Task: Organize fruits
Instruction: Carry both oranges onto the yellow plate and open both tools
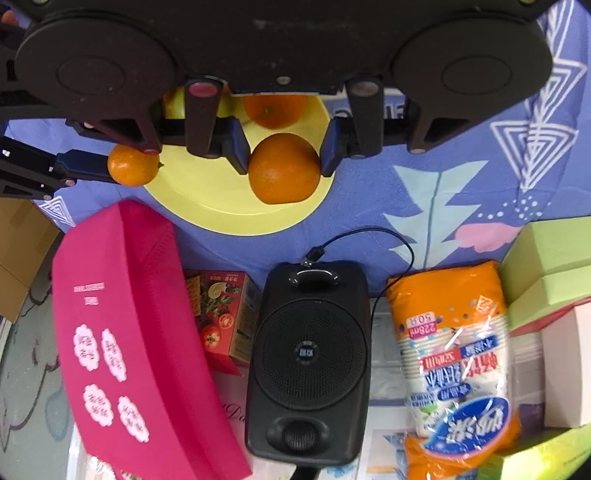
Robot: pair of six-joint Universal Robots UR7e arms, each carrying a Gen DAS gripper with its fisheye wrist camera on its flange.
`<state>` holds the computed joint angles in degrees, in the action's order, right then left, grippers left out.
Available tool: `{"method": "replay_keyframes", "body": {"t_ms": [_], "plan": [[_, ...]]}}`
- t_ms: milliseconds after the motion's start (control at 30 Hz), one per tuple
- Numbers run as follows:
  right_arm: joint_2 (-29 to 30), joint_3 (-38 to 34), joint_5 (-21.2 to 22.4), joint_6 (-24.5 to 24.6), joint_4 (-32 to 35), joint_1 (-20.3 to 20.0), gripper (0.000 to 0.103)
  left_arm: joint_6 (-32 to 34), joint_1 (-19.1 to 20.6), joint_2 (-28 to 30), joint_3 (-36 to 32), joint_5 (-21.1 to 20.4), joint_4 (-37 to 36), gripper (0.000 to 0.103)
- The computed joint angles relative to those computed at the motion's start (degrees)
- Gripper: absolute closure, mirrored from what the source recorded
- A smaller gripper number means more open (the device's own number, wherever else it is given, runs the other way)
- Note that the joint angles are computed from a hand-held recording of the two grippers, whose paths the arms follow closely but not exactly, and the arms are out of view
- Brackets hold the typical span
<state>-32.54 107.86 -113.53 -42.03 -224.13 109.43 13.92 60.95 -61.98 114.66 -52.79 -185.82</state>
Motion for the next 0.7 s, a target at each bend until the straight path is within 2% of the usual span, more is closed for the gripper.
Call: {"method": "replay_keyframes", "body": {"t_ms": [167,233,300,333,500,700], "plan": [[1.15,-2.68,-1.51,-0.47,1.77,-0.26,0.071,-0.44,0.86,2.98,-2.94,0.84,0.71,0.062],[1.46,-3.26,-1.77,-0.47,2.17,-0.44,0.071,-0.89,0.98,3.25,-3.06,1.24,0.37,0.057],[1.87,-3.67,-2.20,-0.85,1.69,-0.43,0.070,-0.12,0.81,2.97,-2.46,1.55,-1.19,0.042],[1.78,-3.46,-2.05,-1.00,1.54,-0.45,0.070,0.61,0.57,2.71,-1.96,1.81,-2.13,0.041],[0.71,-0.49,-1.16,-1.93,-1.62,0.02,0.070,4.25,-1.61,-0.94,3.22,3.19,-6.84,0.041],[-1.82,6.91,1.49,0.37,-6.22,0.48,0.070,3.08,-4.76,-7.48,13.37,4.32,-12.08,0.041]]}}
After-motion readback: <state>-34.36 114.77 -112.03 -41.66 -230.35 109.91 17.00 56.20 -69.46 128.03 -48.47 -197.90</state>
